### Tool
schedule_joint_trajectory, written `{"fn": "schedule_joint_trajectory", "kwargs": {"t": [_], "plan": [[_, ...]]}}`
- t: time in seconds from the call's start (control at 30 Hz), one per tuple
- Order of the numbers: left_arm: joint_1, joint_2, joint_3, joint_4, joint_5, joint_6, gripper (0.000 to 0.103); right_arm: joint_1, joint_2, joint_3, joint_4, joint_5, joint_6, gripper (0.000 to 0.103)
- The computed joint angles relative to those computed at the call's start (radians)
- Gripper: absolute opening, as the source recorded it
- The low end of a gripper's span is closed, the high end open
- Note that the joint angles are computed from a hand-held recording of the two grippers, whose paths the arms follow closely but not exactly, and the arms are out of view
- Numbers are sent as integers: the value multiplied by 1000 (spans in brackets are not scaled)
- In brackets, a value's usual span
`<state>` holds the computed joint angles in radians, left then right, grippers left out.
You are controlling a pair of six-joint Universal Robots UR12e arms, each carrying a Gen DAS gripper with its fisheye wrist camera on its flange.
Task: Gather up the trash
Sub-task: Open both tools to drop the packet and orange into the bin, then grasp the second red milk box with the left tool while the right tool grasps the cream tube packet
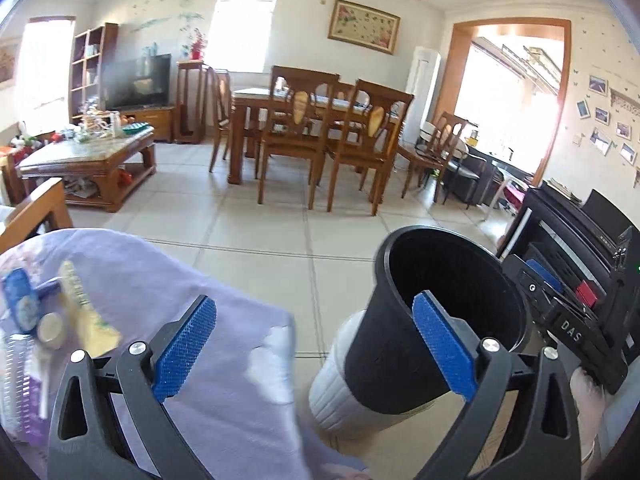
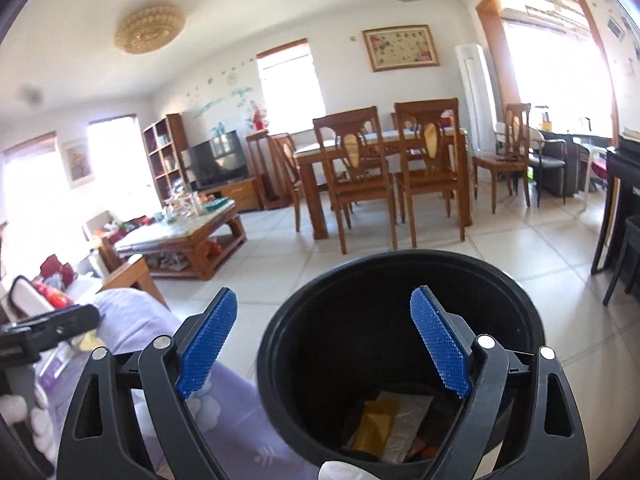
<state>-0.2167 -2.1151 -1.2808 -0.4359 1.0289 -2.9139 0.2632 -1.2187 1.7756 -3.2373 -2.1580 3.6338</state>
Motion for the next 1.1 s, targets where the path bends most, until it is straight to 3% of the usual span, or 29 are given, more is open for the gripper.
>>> {"fn": "schedule_joint_trajectory", "kwargs": {"t": [0.17,0.33,0.4,0.53,0.67,0.93,1.03,1.1], "plan": [[104,60,-81,80,105,-63,98,8,32,-67,72,193,-73,87],[193,49,-61,25,249,-135,98,36,85,-190,189,376,-111,87],[223,31,-37,-26,275,-186,98,48,115,-253,236,423,-122,87],[264,4,-13,-81,265,-196,98,85,196,-410,368,458,-188,87],[266,-34,48,-169,251,-140,98,108,298,-607,537,483,-249,87],[288,-73,104,-235,205,-130,98,123,487,-935,787,483,-281,87],[297,-77,110,-249,167,-122,98,121,532,-1014,858,469,-274,87],[296,-79,115,-266,149,-105,98,113,533,-1004,861,479,-269,87]]}}
